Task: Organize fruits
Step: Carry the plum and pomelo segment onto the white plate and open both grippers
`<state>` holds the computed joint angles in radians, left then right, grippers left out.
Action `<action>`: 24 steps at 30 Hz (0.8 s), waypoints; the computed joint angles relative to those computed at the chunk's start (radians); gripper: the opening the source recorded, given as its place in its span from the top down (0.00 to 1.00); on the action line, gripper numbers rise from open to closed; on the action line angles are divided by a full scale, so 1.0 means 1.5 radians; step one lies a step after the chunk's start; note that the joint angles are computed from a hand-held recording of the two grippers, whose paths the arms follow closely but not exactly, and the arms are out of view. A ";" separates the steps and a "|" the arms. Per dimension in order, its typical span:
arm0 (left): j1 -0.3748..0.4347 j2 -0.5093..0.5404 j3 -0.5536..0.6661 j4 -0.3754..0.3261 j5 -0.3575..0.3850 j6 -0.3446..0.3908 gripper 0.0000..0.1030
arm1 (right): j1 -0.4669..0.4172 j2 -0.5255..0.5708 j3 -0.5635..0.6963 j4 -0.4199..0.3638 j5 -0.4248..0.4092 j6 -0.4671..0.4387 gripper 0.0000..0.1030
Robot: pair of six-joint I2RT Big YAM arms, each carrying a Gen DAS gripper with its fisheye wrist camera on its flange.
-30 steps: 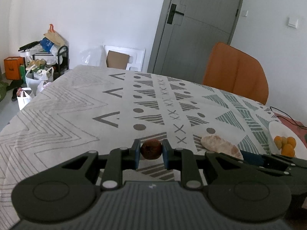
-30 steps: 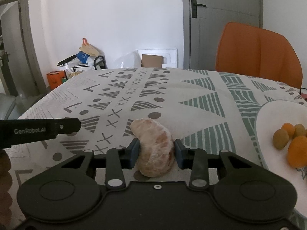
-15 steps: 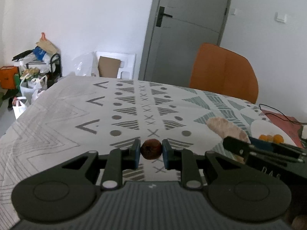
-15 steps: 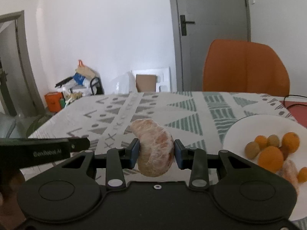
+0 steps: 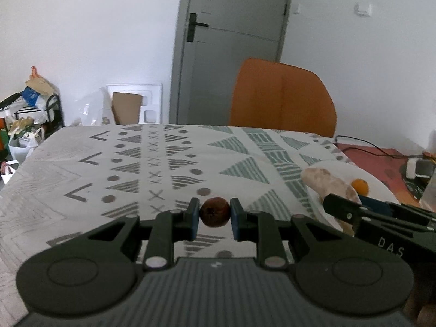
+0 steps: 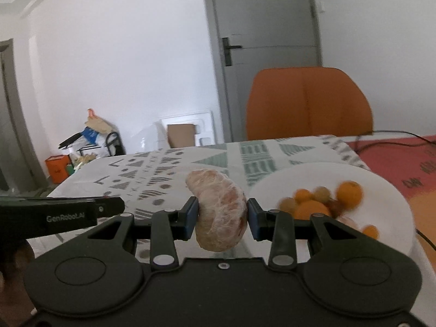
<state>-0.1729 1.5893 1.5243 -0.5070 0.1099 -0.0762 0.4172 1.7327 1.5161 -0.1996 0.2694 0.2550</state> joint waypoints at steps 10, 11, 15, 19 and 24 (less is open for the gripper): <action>-0.046 0.000 0.002 -0.004 -0.016 0.018 0.78 | -0.022 -0.051 -0.080 0.035 0.017 0.020 0.64; -0.051 0.001 0.003 -0.004 -0.017 0.021 0.79 | -0.025 -0.054 -0.085 0.033 0.018 0.025 0.64; -0.068 0.005 0.007 -0.007 -0.025 0.030 0.79 | -0.034 -0.071 -0.115 0.045 0.035 0.046 0.61; -0.085 0.011 0.013 -0.010 -0.030 0.040 0.78 | -0.043 -0.090 -0.143 0.057 0.038 0.055 0.55; -0.102 0.017 0.022 -0.012 -0.035 0.047 0.78 | -0.055 -0.110 -0.171 0.074 0.049 0.063 0.45</action>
